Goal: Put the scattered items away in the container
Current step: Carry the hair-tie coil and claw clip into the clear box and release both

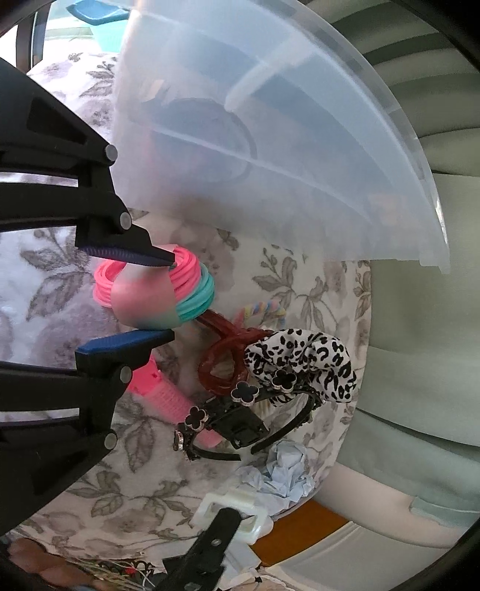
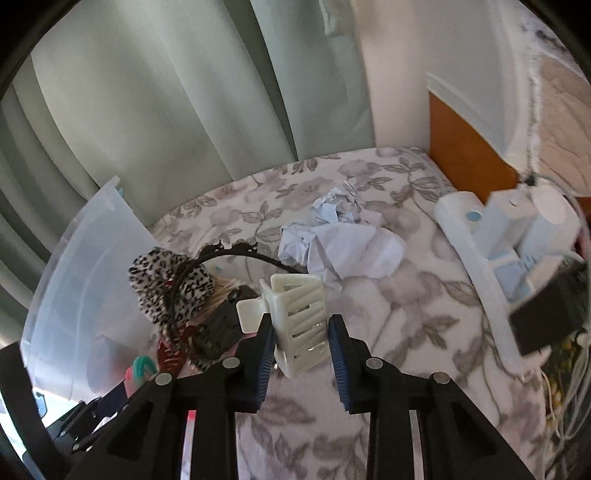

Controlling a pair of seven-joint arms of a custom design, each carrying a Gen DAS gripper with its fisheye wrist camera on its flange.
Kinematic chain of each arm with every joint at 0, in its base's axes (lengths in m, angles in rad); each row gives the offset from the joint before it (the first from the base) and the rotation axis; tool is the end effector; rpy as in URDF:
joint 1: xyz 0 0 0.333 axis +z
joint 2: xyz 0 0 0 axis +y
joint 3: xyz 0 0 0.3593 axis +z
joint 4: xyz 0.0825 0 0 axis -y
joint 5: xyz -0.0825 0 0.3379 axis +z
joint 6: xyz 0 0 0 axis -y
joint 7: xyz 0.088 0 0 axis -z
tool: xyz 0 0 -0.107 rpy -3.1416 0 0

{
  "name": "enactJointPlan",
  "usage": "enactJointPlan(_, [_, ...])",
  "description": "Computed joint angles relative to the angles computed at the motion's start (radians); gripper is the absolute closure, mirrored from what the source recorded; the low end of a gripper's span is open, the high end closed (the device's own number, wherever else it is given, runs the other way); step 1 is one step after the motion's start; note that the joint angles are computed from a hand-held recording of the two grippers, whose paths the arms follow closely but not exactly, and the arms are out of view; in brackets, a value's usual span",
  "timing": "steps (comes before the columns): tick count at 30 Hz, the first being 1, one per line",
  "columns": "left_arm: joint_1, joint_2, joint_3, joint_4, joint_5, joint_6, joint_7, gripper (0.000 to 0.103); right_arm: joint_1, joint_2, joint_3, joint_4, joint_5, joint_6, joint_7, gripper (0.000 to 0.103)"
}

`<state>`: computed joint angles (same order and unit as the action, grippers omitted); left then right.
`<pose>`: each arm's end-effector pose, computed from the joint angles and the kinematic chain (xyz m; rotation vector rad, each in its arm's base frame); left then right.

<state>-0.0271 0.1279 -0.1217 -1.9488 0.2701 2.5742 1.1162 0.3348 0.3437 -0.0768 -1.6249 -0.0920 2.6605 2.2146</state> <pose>0.5845 -0.0884 0.5353 -2.0245 1.7961 -0.4899 0.6525 0.1842 0.5628 -1.4709 2.0068 -0.4077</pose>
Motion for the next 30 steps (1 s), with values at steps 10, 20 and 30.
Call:
enactJointPlan(10, [-0.034, -0.086, -0.027, -0.081, -0.015, 0.006, -0.033, 0.069, 0.031, -0.114, -0.003, -0.119, -0.096, 0.044, 0.116, 0.072])
enactJointPlan(20, [-0.026, -0.158, -0.008, -0.096, -0.12, 0.087, 0.124, 0.069, 0.036, -0.197, 0.018, -0.141, -0.271, 0.072, 0.254, 0.072])
enactJointPlan(30, [-0.038, -0.253, 0.015, -0.107, -0.201, 0.161, 0.183, 0.069, 0.026, -0.246, 0.065, -0.106, -0.401, 0.076, 0.336, 0.072])
